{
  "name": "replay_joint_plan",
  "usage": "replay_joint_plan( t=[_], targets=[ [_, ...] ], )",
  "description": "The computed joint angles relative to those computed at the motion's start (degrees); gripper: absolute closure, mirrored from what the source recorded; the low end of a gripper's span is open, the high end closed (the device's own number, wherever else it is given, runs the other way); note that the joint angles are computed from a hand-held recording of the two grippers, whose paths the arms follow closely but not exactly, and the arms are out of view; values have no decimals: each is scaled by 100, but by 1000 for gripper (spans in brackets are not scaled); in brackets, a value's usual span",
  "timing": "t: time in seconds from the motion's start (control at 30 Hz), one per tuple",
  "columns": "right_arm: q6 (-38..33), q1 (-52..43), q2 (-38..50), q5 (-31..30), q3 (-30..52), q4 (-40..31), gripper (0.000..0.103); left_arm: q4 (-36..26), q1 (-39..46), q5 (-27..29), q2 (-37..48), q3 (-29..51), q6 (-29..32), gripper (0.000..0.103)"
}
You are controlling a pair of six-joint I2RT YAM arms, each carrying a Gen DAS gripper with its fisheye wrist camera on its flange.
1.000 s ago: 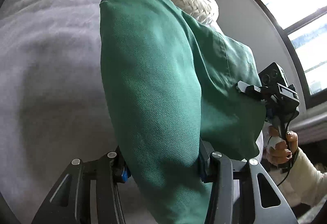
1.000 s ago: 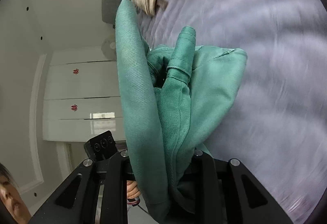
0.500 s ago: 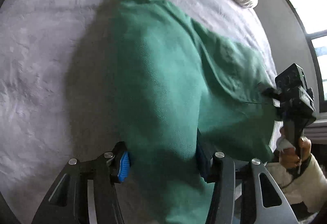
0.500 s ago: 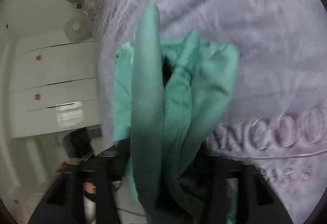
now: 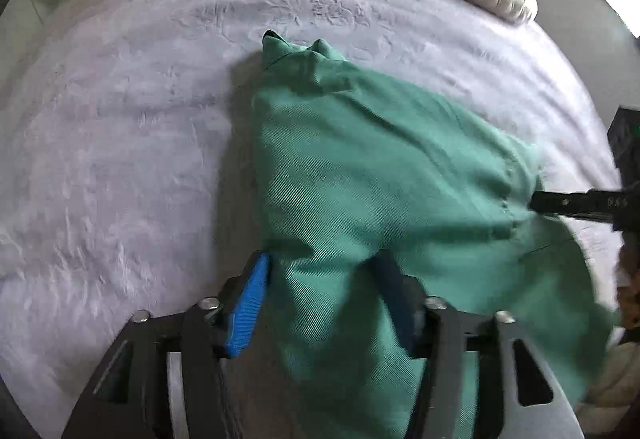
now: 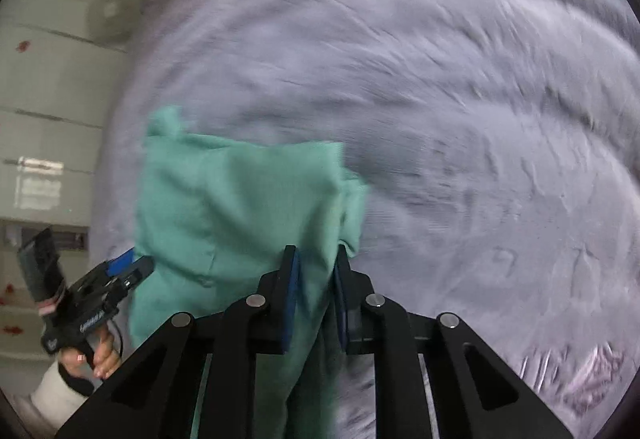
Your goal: Fold large clothes
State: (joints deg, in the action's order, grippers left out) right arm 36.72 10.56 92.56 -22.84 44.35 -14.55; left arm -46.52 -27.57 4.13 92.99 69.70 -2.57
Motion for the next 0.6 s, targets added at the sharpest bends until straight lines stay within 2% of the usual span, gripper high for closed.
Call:
replay_joint_plan(
  t=[0.1, 0.17, 0.23, 0.3, 0.33, 0.37, 0.43, 0.53, 0.6],
  targets=[
    [183, -211, 4, -291, -258, 334, 86, -120, -117, -181, -66, 43, -14, 37],
    [206, -323, -534, -288, -481, -52, 73, -455, 11, -132, -195, 138, 97, 37],
    [268, -369, -1246, -501, -726, -469, 72, -719, 65, -152, -381, 200, 165, 37],
    [416, -262, -2162, -712, -903, -975, 53, -1007, 139, -72, -562, 219, 195, 37],
    [483, -129, -2600, -754, -1014, -1183, 40, -1189, 166, -16, -691, 206, 183, 37],
    [578, 36, -2857, -780, -1057, -1285, 38, -1385, 249, 112, -888, 130, 224, 37],
    [890, 561, -3390, -771, -1091, -1606, 38, -1619, 261, 213, -1183, -38, 249, 37],
    [1492, 1399, -3576, -542, -1228, -1697, 39, -1885, 25, 136, -1572, -495, 245, 37],
    [1716, 1885, -3429, -186, -1266, -1862, 63, -1881, -116, 41, -1804, -846, 258, 37]
  ],
)
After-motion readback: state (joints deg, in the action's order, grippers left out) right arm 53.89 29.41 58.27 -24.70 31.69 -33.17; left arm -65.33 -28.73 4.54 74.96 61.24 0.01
